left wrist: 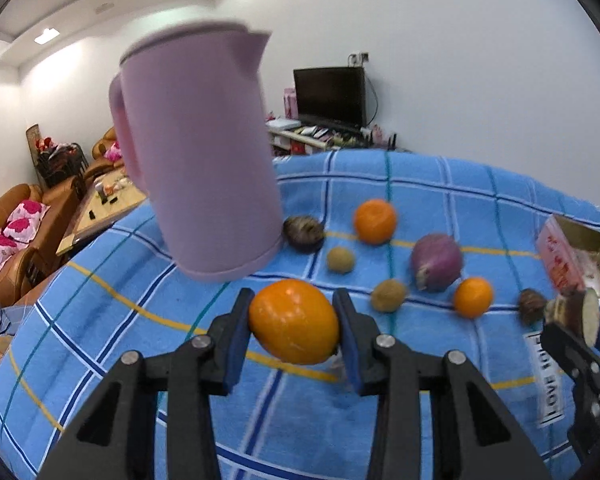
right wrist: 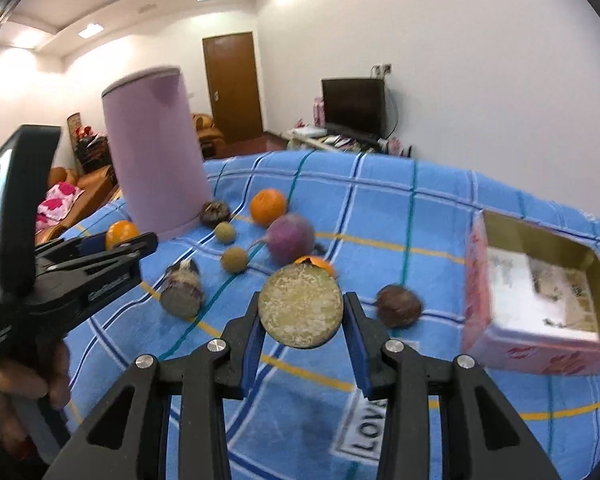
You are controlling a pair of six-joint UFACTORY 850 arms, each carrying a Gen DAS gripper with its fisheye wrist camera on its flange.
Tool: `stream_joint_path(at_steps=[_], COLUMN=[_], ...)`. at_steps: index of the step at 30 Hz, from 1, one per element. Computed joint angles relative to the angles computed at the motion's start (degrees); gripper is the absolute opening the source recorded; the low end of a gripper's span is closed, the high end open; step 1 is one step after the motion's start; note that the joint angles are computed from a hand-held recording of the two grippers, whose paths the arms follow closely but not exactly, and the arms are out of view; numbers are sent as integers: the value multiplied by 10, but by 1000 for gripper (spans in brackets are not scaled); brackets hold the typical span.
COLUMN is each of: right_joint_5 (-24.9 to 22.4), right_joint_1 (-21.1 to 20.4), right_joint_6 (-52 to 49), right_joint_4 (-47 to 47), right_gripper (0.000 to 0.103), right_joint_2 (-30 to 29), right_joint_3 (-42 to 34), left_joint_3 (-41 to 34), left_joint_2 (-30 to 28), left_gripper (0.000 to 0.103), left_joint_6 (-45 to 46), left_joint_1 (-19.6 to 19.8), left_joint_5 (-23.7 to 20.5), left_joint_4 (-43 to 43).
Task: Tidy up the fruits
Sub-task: 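Carry the orange with the left tool while the right tool carries the slice to the pink tin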
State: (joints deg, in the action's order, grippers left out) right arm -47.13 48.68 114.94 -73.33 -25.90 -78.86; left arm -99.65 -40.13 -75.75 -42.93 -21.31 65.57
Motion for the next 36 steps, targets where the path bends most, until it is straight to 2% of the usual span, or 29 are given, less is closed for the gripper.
stream_joint_path(at_steps=[7,23,36], right_joint_5=[-64,-142,-182], right_joint_1=[4,-4,-25], right_joint_6=[28,57,68], right_joint_4=[-24,-5,21], right_gripper=[40,40,40], right_joint_2=[30,108,162], right_joint_3=[42,142,206], left_joint_3=[-9,-90,-203], left_joint_2=[0,-46,-114], left_gripper=[42,42,42], left_joint_6=[-8,49,187], left_joint_1=[-25,-84,-114], left_joint_5=[4,4,-7], left_joint_4=[13,-27,-148])
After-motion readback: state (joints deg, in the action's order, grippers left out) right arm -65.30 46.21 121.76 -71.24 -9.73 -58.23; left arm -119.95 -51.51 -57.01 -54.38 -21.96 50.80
